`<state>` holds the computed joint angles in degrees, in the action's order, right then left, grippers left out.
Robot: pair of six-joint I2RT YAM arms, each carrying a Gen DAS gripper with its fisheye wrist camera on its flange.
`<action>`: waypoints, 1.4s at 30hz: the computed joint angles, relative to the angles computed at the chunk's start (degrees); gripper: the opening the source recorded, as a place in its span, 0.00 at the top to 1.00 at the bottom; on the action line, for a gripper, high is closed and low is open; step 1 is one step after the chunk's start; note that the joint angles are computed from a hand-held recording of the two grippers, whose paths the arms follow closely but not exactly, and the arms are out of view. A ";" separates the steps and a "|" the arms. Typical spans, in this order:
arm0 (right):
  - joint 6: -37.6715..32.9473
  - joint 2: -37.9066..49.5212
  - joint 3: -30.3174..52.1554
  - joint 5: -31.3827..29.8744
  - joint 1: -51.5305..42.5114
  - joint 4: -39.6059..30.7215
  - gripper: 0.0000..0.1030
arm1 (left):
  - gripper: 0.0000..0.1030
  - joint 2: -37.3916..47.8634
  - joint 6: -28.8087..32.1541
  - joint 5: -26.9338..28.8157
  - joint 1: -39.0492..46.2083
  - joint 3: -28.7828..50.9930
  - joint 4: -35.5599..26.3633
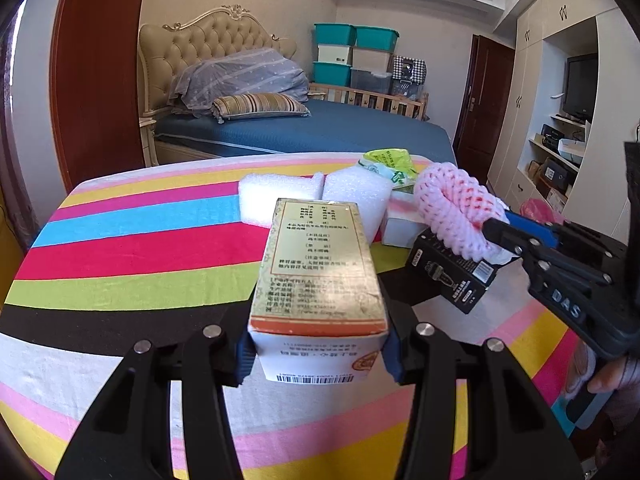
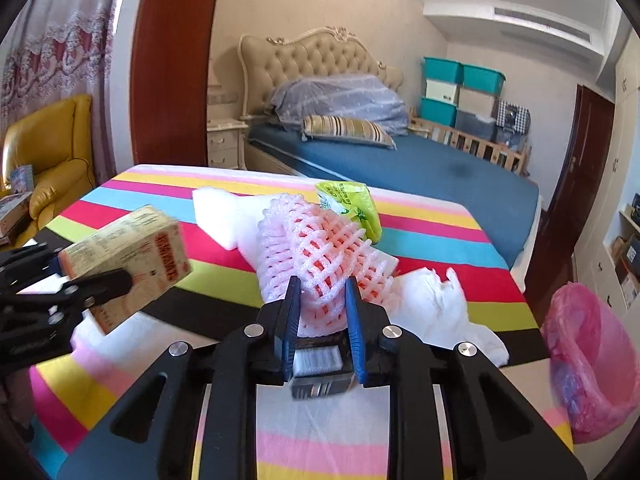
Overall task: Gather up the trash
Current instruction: 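Grasp the tan medicine box with the left tool while the right tool grasps a pink foam net, then carry the box and net over the pink bin and open both tools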
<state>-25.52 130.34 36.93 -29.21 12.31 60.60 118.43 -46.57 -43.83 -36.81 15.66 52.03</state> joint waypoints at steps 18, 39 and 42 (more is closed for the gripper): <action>-2.69 -0.27 -8.68 -13.99 -16.96 6.73 0.79 | 0.53 -0.51 -3.24 -9.43 -13.68 10.40 -15.60; -4.00 1.25 -7.64 -21.08 -27.66 6.15 0.79 | 0.53 2.06 0.05 -12.17 -17.80 17.42 -20.41; -3.39 0.95 -7.45 -21.84 -28.83 6.03 0.79 | 0.53 2.55 2.19 -11.18 -17.50 18.62 -19.43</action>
<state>-28.91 131.30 29.48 -51.05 -16.52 66.62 120.98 -44.38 -55.01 -54.30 34.29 32.60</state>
